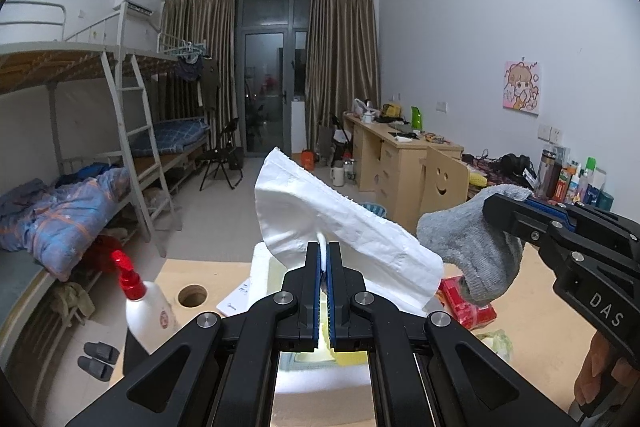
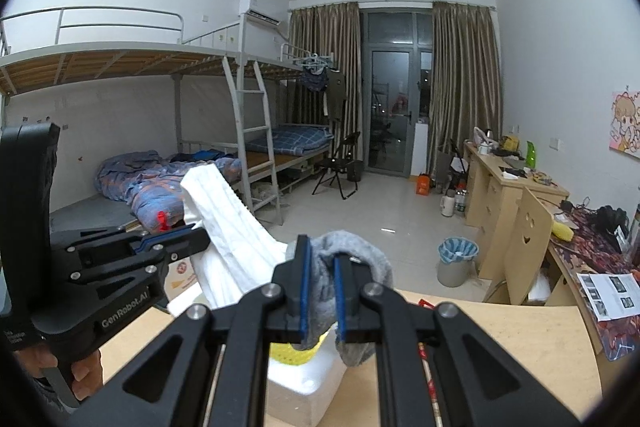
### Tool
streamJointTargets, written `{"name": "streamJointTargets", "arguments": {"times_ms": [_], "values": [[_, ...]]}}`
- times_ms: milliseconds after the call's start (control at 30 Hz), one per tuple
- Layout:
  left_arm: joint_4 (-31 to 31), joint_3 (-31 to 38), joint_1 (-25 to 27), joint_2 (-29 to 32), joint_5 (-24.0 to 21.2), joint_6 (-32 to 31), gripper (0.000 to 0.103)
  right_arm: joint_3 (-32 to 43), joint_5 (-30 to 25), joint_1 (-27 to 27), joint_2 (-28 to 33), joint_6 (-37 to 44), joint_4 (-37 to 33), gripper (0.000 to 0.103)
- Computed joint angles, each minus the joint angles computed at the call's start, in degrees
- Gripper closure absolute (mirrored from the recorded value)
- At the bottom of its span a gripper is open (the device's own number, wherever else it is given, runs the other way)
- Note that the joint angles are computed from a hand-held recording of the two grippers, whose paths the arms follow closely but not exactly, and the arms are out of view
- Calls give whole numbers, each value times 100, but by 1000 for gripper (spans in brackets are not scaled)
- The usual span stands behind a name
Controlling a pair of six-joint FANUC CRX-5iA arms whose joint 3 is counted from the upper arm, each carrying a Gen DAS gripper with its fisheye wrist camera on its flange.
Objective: Organize soft objects
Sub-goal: 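Carry the white cloth and grey sock up over the white foam box, then open the left gripper to drop the white cloth into the foam box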
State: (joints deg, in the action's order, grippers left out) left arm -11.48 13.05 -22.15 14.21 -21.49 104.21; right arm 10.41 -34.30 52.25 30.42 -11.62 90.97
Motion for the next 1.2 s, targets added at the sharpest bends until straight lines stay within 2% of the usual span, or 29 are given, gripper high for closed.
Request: {"name": "streamJointTargets", "arguments": {"times_ms": [133, 333, 533, 733, 1067, 1133, 1167, 1200], "values": [[293, 176, 56, 260, -76, -292, 101, 98, -35, -41, 63, 111, -206, 90], [442, 343, 103, 488, -129, -410, 101, 217, -69, -45, 143, 332, -476, 90], [409, 516, 111, 650, -320, -396, 101, 320, -212, -2, 169, 457, -683, 90], [483, 497, 102, 670, -299, -546, 101, 426, -241, 27, 209, 545, -730, 90], [253, 855, 41, 889, -687, -364, 99, 461, -234, 15, 220, 623, -769, 90], [-11, 971, -3, 927, -804, -136, 97, 438, -224, -2, 212, 595, -737, 90], [-87, 987, -15, 930, -825, -50, 88, 431, -223, -6, 207, 587, -731, 90], [-26, 1001, 2, 949, -848, -88, 67, 462, -233, 3, 226, 621, -760, 90]]}}
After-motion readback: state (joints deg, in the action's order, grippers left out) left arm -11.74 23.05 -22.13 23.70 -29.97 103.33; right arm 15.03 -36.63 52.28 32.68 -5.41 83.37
